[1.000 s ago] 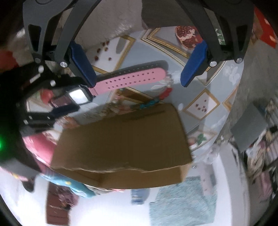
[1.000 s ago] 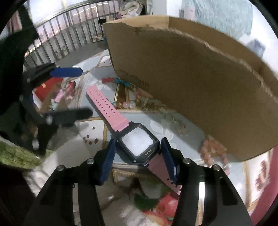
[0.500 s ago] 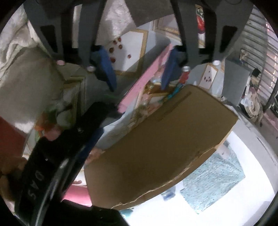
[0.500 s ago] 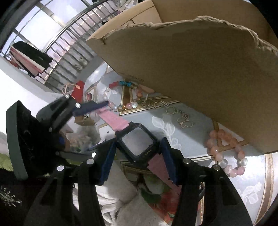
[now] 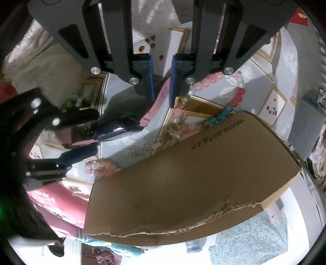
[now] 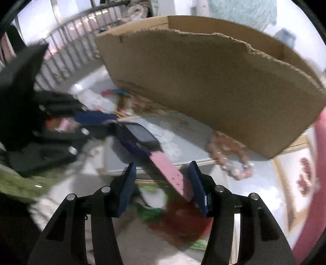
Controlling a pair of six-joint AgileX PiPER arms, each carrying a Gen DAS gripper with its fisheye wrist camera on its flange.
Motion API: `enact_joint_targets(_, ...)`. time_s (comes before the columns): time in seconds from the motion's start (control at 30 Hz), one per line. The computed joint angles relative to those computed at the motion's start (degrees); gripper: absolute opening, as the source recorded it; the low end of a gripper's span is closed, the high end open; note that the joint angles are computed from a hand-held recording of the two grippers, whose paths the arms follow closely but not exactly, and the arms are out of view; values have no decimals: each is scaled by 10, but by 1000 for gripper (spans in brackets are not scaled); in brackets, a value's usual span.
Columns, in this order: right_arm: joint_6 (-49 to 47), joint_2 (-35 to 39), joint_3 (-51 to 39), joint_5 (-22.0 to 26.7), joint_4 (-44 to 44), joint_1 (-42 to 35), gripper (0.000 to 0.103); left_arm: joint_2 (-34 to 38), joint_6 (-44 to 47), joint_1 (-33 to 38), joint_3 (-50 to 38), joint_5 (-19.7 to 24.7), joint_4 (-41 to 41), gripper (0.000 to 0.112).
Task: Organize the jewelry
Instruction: 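Grasp the watch strap with the left gripper while the right gripper holds the watch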
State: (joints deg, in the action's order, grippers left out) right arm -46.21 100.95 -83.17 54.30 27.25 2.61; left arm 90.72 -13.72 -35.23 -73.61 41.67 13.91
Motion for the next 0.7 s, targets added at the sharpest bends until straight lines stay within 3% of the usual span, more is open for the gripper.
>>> enact_joint_targets(0.07,19,-31,47,-69,-34,20,39,2,0,1,-3,-2,0,11)
enact_joint_targets(0.17,83,-65,99,-163,-106,58,16,-1,-1,10,13,-20,10,10)
enact_joint_targets(0.3,160,-102,162,-266,-207,96,6,-4,-37,0,16,-27,44,3)
enact_joint_targets(0.37,196,-118,182,-302,-256,109,5,-17,-62,-9,17,-26,71,2)
enact_joint_targets(0.5,190,-153,192,-331,-271,106,5,-38,-102,-26,0,-11,109,2)
enact_joint_targets(0.6,124,-182,168,-328,-218,89,5,-64,-105,-30,-29,3,126,2)
enact_joint_targets(0.7,127,-183,119,-324,-228,92,5,-67,-81,-23,-88,19,128,2)
